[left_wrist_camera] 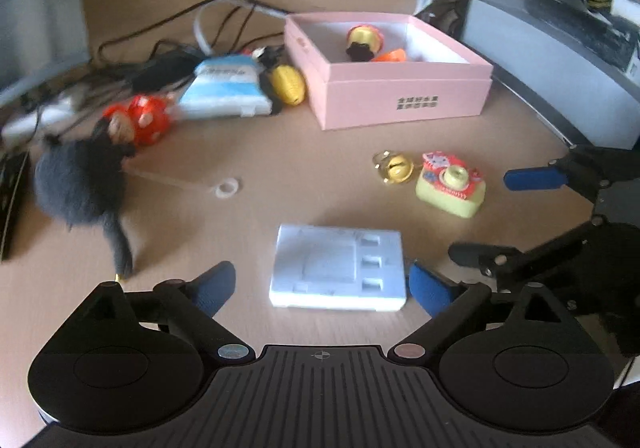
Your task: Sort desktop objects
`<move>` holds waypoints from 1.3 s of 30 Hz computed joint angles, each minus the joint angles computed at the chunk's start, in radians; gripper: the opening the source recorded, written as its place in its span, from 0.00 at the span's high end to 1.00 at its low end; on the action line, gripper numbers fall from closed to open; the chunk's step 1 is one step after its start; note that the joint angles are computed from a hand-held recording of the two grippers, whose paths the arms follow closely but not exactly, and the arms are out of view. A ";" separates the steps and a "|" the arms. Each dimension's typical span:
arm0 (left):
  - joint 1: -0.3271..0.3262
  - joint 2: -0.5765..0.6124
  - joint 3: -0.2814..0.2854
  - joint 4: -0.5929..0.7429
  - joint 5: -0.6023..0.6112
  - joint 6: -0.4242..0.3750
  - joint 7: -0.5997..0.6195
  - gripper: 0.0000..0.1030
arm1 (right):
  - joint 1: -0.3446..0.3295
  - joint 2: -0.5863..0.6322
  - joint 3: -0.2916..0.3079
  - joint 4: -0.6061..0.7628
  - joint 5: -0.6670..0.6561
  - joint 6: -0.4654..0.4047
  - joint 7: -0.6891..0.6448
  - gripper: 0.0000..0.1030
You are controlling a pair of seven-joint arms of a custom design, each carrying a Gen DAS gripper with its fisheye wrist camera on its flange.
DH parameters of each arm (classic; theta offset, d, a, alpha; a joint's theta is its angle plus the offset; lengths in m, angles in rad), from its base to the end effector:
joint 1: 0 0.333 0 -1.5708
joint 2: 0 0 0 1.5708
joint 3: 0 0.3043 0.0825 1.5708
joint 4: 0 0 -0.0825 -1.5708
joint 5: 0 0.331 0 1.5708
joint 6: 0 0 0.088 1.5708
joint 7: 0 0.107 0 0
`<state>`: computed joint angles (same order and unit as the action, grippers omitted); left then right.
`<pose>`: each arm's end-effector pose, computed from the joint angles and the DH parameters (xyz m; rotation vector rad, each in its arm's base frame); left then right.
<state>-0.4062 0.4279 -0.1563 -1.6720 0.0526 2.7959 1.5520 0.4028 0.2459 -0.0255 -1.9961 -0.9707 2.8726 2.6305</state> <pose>0.5697 -0.3417 0.4570 -1.3165 2.3490 -0.8823 0.5249 0.2591 0.4128 -1.9370 1.6040 -0.7536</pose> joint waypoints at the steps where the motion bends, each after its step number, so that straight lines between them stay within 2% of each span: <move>1: 0.011 -0.004 -0.011 -0.003 -0.023 -0.011 0.000 0.06 | -0.001 0.003 0.001 0.003 0.002 0.004 -0.004 0.15; 3: 0.021 -0.007 -0.018 -0.005 -0.045 -0.023 -0.002 0.06 | 0.000 0.011 0.000 0.010 0.003 0.008 -0.010 0.13; 10: -0.019 -0.016 0.035 -0.026 0.029 -0.004 -0.083 0.02 | 0.002 0.024 -0.024 0.028 -0.021 0.045 0.025 0.14; 12: -0.020 -0.015 0.037 -0.028 0.036 -0.006 -0.108 0.01 | -0.012 0.034 -0.023 0.036 0.005 0.071 0.020 0.21; 15: 0.007 -0.014 0.005 -0.031 0.004 -0.013 -0.092 0.00 | -0.027 0.062 -0.012 0.067 0.078 0.074 -0.038 0.40; 17: 0.013 -0.014 -0.004 -0.032 -0.007 -0.019 -0.080 0.00 | -0.045 0.077 0.015 0.083 0.168 0.061 -0.122 0.52; 20: 0.012 -0.013 -0.006 -0.032 -0.011 -0.025 -0.075 0.00 | -0.071 0.057 0.050 0.049 0.274 0.082 -0.254 0.55; 22: 0.007 -0.012 -0.002 -0.033 -0.008 -0.021 -0.080 0.00 | -0.074 0.024 0.057 0.005 0.310 0.095 -0.333 0.55; 23: 0.003 -0.011 0.001 -0.033 -0.004 -0.020 -0.084 0.00 | -0.056 0.009 0.037 -0.010 0.289 0.084 -0.339 0.55; 25: -0.001 -0.009 0.004 -0.030 0.001 -0.019 -0.089 0.00 | 0.014 -0.012 -0.041 -0.016 0.154 0.029 -0.227 0.51; 27: -0.006 -0.006 0.007 -0.027 0.008 -0.020 -0.091 0.00 | 0.040 -0.020 -0.069 -0.004 0.034 -0.036 -0.103 0.48; 30: -0.002 0.001 -0.002 -0.018 0.005 -0.022 -0.076 0.00 | 0.024 -0.025 -0.058 0.003 -0.030 -0.073 -0.005 0.41; 32: -0.007 0.008 0.002 -0.011 0.010 -0.019 -0.073 0.00 | 0.007 -0.029 -0.043 0.000 -0.065 -0.065 0.041 0.31; 34: -0.021 0.016 0.017 0.000 0.032 -0.017 -0.080 0.00 | -0.006 -0.030 -0.025 -0.002 -0.088 -0.061 0.056 0.28; 39: -0.009 0.022 0.006 0.006 0.029 -0.005 -0.030 0.00 | -0.021 -0.030 0.003 -0.015 -0.095 -0.044 0.060 0.24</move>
<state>-0.4149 0.4495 -0.1503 -1.6657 0.0817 2.7906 1.5220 0.3822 0.2158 -0.0222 -2.0110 -1.0660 2.8285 2.6903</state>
